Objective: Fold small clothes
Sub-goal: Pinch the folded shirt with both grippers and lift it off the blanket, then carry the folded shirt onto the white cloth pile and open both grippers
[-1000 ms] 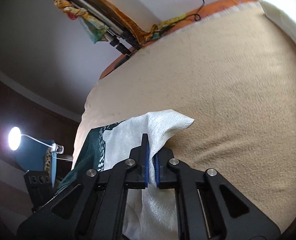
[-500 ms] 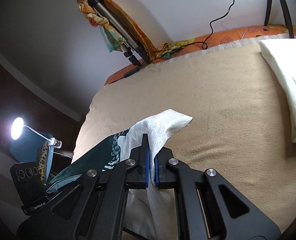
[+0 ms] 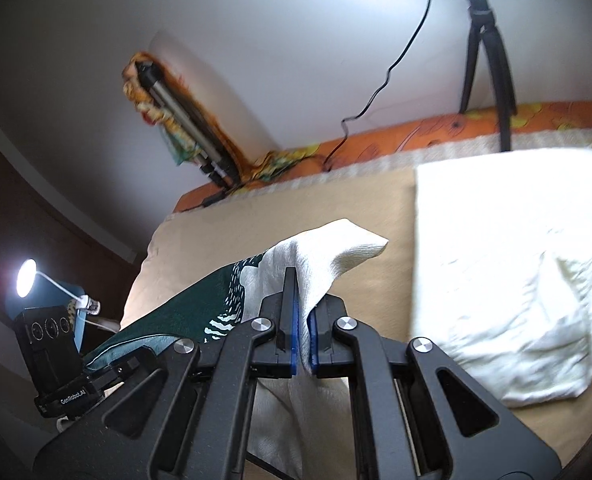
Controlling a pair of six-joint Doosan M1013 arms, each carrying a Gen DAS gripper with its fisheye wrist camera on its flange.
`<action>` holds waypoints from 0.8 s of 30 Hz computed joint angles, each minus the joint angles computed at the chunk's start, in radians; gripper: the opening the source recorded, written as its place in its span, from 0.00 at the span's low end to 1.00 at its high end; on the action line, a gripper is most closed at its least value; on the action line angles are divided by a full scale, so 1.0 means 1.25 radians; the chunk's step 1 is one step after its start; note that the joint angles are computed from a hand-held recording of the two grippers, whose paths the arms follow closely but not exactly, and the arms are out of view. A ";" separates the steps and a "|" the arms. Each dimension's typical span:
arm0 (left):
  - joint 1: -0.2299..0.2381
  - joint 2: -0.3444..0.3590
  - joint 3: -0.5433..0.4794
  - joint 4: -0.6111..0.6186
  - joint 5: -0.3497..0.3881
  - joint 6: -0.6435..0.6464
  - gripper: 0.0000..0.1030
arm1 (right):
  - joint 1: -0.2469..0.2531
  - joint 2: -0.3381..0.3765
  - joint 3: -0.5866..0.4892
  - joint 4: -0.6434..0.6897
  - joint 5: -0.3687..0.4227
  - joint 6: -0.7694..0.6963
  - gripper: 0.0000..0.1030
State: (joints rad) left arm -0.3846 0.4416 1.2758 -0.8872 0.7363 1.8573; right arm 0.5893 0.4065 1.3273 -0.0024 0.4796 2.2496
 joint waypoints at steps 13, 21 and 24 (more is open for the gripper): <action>-0.106 0.152 -0.266 0.092 0.005 -0.062 0.00 | -0.121 -0.085 0.095 -0.039 -0.055 -0.011 0.05; -0.145 0.226 -0.358 0.141 0.035 -0.109 0.00 | -0.180 -0.093 0.129 0.001 -0.062 -0.060 0.05; -0.151 0.235 -0.357 0.151 0.045 -0.122 0.00 | -0.190 -0.084 0.135 0.011 -0.052 -0.072 0.05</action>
State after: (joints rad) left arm -0.5728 0.7360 0.8300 -0.6988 0.7931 1.7045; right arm 0.3517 0.3017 1.4957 0.0113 0.4144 2.1598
